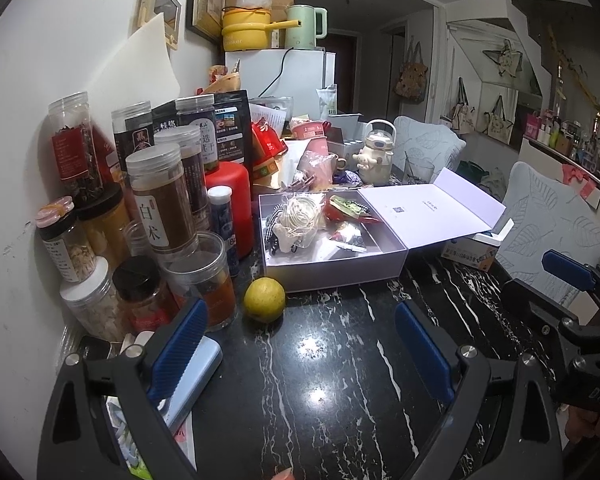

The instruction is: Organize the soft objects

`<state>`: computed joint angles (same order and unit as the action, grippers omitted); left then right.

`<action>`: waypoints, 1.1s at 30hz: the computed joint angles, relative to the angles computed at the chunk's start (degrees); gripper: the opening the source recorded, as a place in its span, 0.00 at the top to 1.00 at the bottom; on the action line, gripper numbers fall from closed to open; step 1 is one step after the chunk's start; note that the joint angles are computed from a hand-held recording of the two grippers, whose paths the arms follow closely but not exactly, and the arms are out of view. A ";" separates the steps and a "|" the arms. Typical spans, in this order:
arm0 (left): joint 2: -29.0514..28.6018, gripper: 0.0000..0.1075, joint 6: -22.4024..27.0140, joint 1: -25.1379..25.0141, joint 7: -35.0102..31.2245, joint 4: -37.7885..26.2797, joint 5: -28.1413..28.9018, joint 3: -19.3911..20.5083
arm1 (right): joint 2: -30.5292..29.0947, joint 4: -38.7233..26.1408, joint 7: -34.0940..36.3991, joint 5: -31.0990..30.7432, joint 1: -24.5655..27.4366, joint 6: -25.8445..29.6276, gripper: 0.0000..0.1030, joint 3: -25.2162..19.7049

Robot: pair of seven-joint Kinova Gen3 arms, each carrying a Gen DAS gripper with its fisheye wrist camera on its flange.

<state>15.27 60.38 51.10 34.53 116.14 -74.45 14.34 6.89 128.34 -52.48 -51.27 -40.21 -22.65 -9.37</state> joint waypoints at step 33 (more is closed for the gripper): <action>1.15 0.11 1.19 1.62 -1.88 -1.67 0.72 -0.02 | -0.37 0.27 -0.76 1.46 1.11 1.55 0.10 0.76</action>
<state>16.43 61.57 52.73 32.64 114.48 -73.73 14.32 6.52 128.62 -53.23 -49.81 -39.10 -21.10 -8.61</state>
